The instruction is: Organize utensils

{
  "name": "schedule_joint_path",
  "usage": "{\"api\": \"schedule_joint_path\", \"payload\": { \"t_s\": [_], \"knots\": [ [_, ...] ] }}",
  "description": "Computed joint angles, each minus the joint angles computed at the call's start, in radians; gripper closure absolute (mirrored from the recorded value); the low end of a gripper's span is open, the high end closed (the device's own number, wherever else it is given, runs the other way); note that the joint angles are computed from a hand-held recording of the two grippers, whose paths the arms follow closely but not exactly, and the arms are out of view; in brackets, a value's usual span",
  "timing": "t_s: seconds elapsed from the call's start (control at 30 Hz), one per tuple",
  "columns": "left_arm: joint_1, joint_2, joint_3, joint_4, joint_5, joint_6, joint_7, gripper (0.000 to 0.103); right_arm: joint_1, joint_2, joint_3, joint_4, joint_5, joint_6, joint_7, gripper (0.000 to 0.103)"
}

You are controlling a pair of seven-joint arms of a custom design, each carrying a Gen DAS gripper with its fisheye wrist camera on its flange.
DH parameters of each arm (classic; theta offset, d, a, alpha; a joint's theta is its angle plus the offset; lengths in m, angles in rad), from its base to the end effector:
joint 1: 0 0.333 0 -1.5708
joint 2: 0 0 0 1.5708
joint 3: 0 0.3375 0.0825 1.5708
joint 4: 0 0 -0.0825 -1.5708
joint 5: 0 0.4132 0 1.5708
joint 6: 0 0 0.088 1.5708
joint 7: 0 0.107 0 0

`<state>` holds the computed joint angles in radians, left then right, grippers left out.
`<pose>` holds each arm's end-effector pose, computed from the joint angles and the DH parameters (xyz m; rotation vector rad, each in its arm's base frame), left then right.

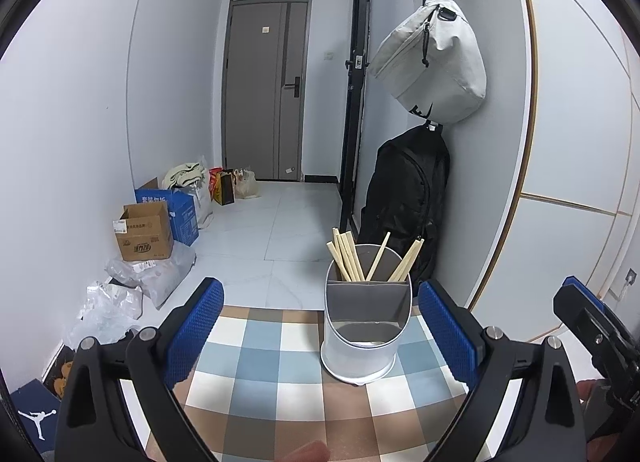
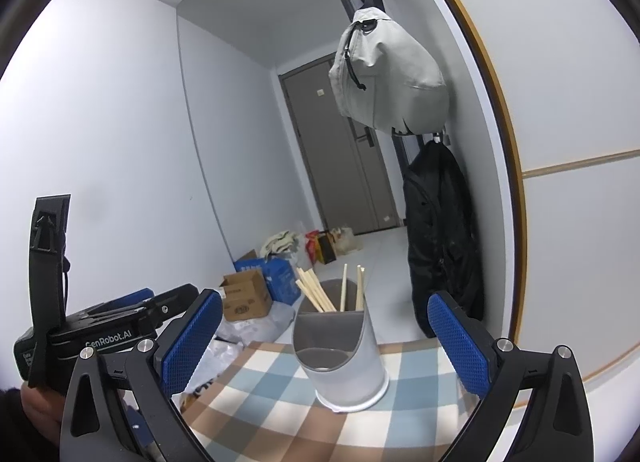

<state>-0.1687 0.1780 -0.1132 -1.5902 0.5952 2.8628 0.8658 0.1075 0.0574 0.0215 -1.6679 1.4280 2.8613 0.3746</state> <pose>0.6617 -0.2155 0.6716 -1.5142 1.5758 -1.0883 0.6512 0.0292 0.6712 -1.3546 1.1888 -0.6341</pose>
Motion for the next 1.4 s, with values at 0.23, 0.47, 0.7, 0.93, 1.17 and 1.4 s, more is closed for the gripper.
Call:
{"api": "schedule_joint_path", "payload": {
  "t_s": [0.23,0.47,0.7,0.93,1.17,1.4],
  "knots": [
    [0.001,-0.003,-0.002,-0.008,-0.007,0.004,0.004,0.008,0.001,0.001,0.001,0.000,-0.002,0.005,0.003,0.000],
    [0.001,-0.001,-0.003,-0.007,-0.007,0.006,0.013,0.008,0.001,0.001,0.002,0.001,-0.014,0.005,0.006,0.000],
    [-0.005,-0.002,0.006,-0.012,0.009,0.013,-0.023,0.008,0.003,0.003,0.003,0.001,-0.048,0.009,0.038,0.000],
    [-0.002,-0.003,0.002,-0.012,0.008,0.011,-0.005,0.008,0.003,0.001,0.003,-0.003,-0.047,0.010,0.032,0.000],
    [-0.005,0.001,0.000,-0.007,0.009,0.011,0.004,0.008,0.006,-0.001,0.004,-0.005,-0.047,0.020,0.021,0.000],
    [-0.006,0.002,0.002,-0.009,0.000,0.007,-0.008,0.008,0.004,0.004,0.004,-0.002,-0.065,0.014,0.029,0.000]
  ]
}}
